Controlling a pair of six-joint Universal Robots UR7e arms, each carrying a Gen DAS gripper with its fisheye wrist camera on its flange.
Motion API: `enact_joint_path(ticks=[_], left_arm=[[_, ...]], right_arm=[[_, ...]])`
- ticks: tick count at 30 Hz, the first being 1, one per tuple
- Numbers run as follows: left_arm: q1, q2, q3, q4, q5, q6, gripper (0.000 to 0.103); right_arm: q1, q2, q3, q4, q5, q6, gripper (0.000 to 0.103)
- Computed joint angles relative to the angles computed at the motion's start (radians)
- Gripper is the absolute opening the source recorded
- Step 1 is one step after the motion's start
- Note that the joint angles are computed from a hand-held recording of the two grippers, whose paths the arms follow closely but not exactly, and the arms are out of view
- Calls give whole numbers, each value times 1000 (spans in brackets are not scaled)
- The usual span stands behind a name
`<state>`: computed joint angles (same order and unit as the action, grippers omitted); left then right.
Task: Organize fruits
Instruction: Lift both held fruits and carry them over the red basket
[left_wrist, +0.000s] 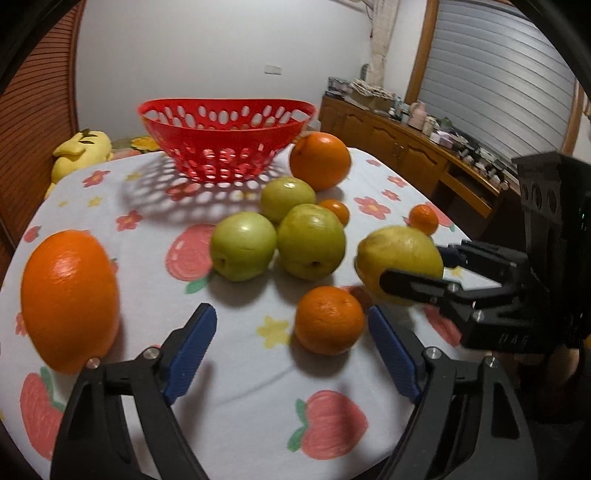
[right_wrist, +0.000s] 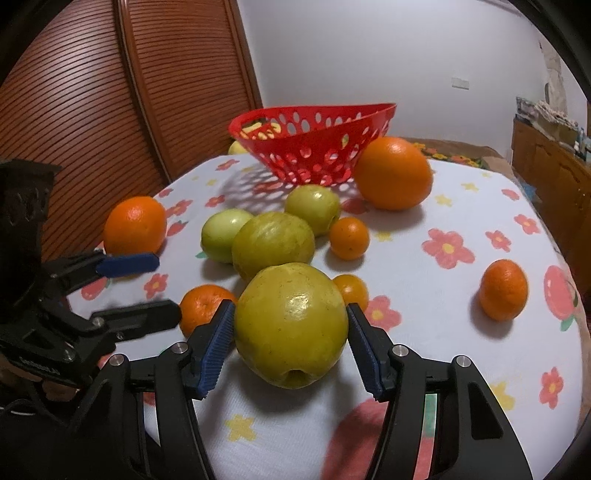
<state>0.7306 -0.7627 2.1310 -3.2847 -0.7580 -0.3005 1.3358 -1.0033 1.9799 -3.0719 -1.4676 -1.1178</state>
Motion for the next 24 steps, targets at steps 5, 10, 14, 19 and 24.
enact_joint_path(ticks=[5, 10, 14, 19, 24], left_arm=[[12, 4, -29, 48, -43, 17, 78], [42, 6, -65, 121, -99, 10, 72], [53, 15, -86, 159, -114, 18, 67], [76, 9, -86, 141, -186, 29, 45], [60, 3, -73, 118, -137, 32, 45]], right_arm=[[-8, -23, -2, -4, 20, 5, 62], [-15, -37, -7, -5, 28, 13, 62], [-18, -40, -9, -8, 33, 14, 62], [-18, -41, -10, -6, 37, 3, 62], [-16, -36, -16, -7, 34, -8, 62]])
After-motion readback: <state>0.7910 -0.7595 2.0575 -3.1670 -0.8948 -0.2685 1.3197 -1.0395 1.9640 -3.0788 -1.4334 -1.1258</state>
